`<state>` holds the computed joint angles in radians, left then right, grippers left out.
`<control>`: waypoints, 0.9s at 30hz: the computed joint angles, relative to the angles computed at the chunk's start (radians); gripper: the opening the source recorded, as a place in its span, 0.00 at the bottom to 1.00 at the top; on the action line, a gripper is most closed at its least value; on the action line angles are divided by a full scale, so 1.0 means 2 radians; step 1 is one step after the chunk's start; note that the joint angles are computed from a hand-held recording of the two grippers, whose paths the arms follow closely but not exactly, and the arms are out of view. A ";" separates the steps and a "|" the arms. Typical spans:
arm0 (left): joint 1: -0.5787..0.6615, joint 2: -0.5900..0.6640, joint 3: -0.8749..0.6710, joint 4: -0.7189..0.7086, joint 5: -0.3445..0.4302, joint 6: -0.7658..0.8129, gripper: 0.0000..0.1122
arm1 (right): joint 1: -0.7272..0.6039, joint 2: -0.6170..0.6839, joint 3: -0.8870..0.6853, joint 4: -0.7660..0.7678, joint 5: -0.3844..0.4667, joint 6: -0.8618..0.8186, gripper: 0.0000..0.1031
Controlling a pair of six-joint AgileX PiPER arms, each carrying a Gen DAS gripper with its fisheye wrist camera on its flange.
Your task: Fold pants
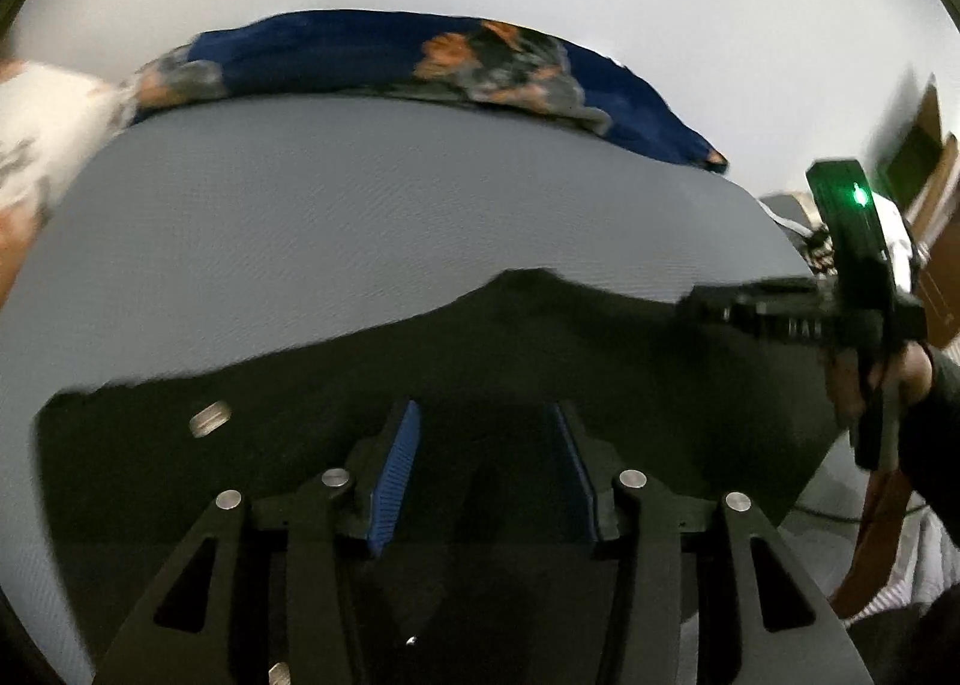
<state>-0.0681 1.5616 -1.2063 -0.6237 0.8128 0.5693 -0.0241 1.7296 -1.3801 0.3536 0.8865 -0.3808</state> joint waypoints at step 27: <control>-0.126 0.165 -0.185 0.163 0.010 -0.215 0.41 | -0.130 -0.006 0.026 0.129 0.008 -0.129 0.35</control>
